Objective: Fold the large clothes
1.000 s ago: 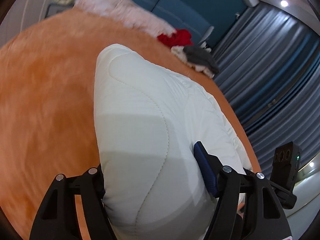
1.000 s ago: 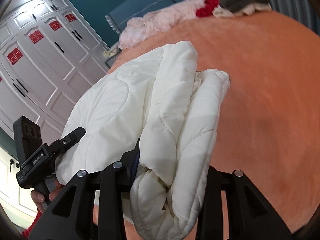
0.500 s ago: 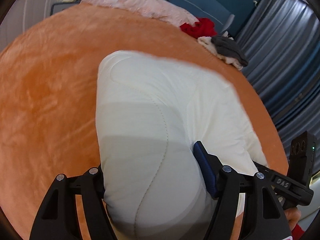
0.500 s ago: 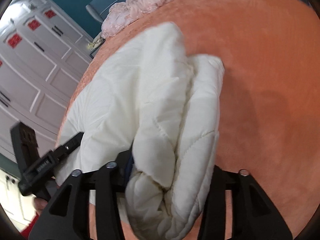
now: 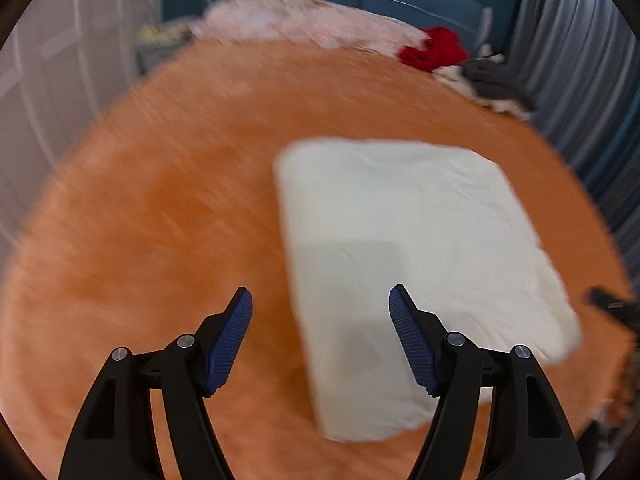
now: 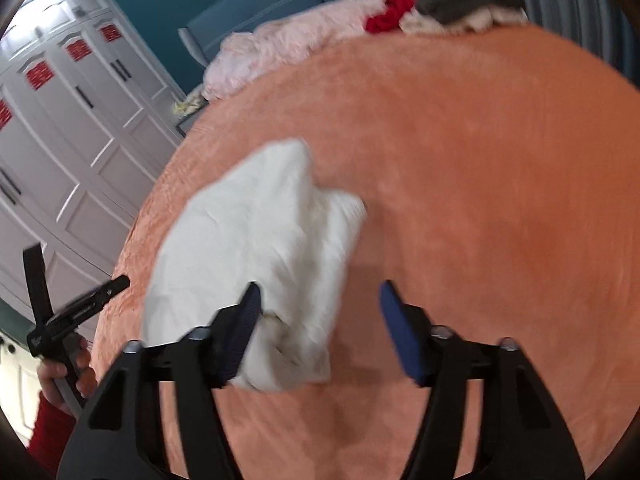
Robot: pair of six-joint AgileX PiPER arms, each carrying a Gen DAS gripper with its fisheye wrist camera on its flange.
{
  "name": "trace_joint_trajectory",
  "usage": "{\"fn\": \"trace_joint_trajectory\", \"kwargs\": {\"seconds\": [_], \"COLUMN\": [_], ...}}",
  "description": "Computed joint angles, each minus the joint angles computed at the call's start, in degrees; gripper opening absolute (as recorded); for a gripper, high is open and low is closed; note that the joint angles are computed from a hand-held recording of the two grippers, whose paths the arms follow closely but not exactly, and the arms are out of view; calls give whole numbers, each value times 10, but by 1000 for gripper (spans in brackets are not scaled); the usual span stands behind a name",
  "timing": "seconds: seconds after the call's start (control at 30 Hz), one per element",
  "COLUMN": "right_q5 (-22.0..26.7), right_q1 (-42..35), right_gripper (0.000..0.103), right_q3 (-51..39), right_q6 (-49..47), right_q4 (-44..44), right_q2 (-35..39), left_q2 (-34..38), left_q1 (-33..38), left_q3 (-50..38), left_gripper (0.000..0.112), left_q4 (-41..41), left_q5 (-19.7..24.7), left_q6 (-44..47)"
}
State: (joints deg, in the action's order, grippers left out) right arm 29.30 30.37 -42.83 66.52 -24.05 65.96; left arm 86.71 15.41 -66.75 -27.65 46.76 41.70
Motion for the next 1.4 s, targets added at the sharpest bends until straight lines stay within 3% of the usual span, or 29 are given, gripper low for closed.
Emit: {"fn": "trace_joint_trajectory", "kwargs": {"seconds": [0.03,0.07,0.13,0.2,0.37,0.57,0.8,1.0,1.4], "right_q5": [26,48,69,90,81,48,-35,-20,-12], "right_q1": [14,24,33,39,19,-14,-30,-10,8], "right_gripper": [39,26,19,13,12,12,9,9,9], "right_q3": [-44,-77,-132,-200,-304,-324,-266,-274,-264], "right_q6": [3,5,1,2,-10,-21,68,149,271], "right_q4": [-25,-46,-72,-103,-106,-85,-146,-242,-361], "right_q2": [26,50,98,165,299,397,413,437,456], "left_q2": [-6,-6,10,37,112,186,220,242,260], "left_q1": [-21,-50,-88,-119,-181,-235,-259,-253,-269], "left_q3": [-9,-27,-57,-84,-135,-146,-120,-115,-90], "left_gripper": [59,47,29,0,0,0,0,0,0], "left_q4": [42,89,136,172,243,338,419,413,555], "left_q5": [-19,-33,-43,-48,-70,-110,-177,-214,-265], "left_q6": [-44,-99,-169,-226,-348,-447,-526,-531,-677]}}
